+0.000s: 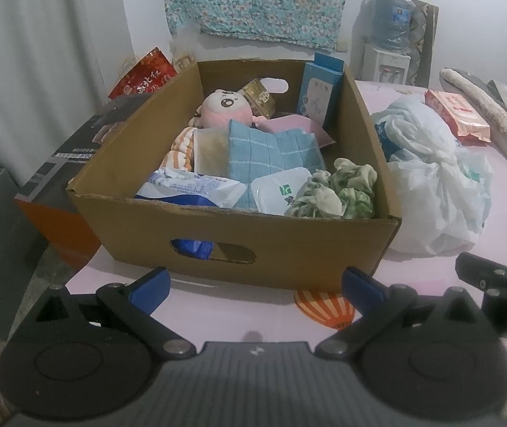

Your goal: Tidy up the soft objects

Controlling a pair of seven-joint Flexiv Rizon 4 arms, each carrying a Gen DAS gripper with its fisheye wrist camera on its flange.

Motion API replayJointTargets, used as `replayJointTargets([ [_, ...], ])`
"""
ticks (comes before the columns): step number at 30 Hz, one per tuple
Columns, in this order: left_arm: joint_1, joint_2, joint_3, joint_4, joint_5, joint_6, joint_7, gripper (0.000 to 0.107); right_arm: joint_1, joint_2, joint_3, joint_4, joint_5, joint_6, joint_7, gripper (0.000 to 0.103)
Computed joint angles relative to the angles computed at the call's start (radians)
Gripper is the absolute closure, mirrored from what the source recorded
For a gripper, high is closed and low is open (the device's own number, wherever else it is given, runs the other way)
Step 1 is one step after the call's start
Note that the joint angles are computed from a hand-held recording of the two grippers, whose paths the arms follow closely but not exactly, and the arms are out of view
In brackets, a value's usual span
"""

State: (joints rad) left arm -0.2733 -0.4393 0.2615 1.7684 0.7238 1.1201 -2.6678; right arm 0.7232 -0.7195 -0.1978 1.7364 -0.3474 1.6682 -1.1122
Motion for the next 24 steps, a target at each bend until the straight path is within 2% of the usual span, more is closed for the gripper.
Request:
replayJointTargets([
  [24, 0.004, 0.005, -0.003, 0.004, -0.003, -0.002, 0.005, 0.004, 0.003, 0.0, 0.002, -0.001, -0.003, -0.004, -0.003, 0.001],
])
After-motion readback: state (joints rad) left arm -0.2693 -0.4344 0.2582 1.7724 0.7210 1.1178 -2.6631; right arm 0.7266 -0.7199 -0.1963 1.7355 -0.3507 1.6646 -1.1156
